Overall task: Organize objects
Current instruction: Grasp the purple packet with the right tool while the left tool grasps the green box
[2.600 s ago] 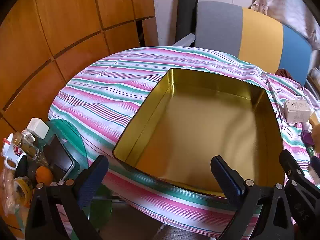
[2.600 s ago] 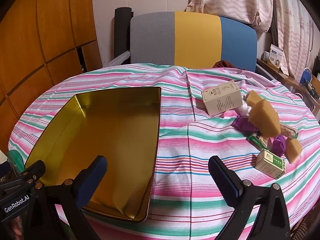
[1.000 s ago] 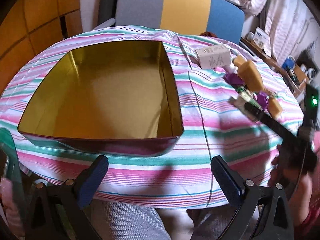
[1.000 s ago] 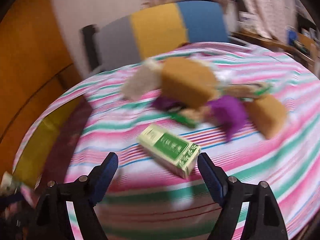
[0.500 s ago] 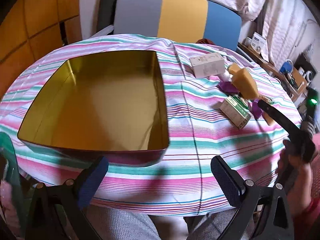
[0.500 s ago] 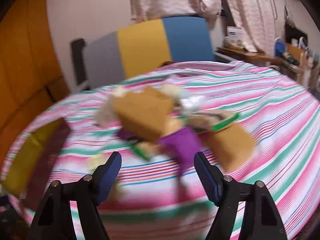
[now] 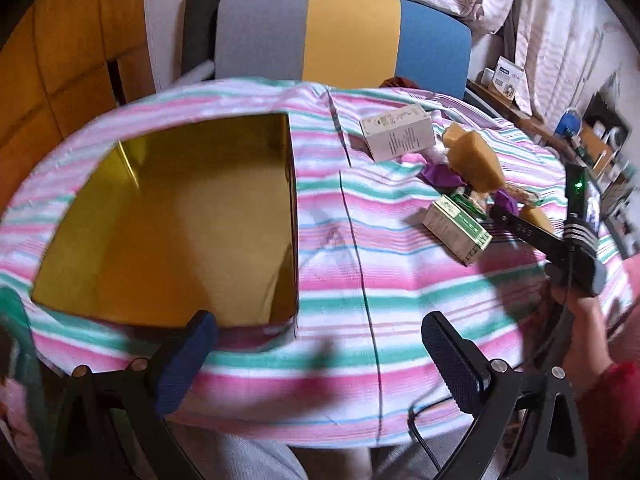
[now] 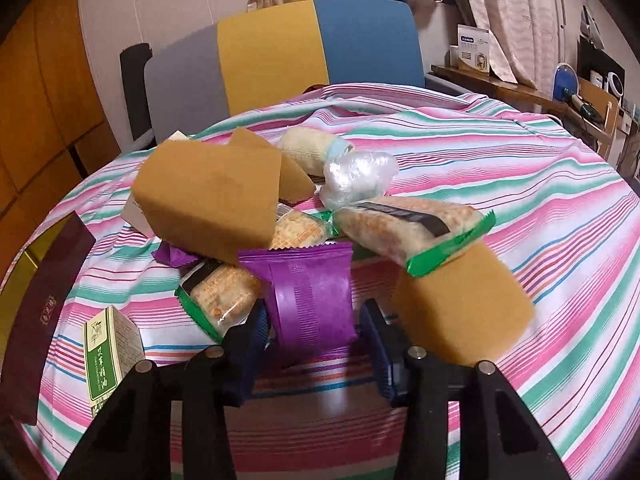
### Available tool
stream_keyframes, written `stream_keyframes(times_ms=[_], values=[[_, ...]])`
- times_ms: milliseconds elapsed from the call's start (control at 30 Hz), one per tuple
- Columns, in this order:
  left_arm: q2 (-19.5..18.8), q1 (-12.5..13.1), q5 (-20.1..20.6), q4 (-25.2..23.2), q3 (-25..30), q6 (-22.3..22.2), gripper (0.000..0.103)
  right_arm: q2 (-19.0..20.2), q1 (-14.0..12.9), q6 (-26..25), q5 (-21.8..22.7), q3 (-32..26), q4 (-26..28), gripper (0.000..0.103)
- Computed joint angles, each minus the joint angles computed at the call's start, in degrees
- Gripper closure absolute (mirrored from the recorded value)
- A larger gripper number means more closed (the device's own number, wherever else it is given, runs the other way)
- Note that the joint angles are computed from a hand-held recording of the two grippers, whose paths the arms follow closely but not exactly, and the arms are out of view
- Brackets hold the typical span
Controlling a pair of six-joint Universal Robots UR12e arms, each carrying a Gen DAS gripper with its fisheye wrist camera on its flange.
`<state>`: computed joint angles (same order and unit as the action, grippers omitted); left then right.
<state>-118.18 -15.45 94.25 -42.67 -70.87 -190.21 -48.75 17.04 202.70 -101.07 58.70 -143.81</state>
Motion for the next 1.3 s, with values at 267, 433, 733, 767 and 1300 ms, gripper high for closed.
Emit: stream_keyframes(times_ms=[267, 433, 733, 767, 1300], values=[[-3.99, -0.97, -3.85, -0.96, 5.99, 0.96, 0.0, -0.76, 0.2, -0.14, 1.03, 2.32, -4.55, 0.058], [-8.35, -1.61, -5.69, -4.84, 12.8, -4.02, 0.0, -0.51, 0.18, 0.36, 0.35, 2.0, -4.36, 0.058], [-16.19, -3.57, -4.29, -11.37, 25.45, -4.08, 0.0, -0.58, 0.47, 1.24, -2.11, 2.32, -4.63, 0.058], [-17.02, -3.63, -4.61, -12.53, 26.69, -3.83, 0.0, -0.65, 0.41, 1.45, -1.98, 2.48, -4.8, 0.058], [-13.84, -1.89, -7.53, -6.9, 19.44, -4.23, 0.003, -1.03, 0.15, 2.36, -1.33, 3.45, -6.16, 0.058]])
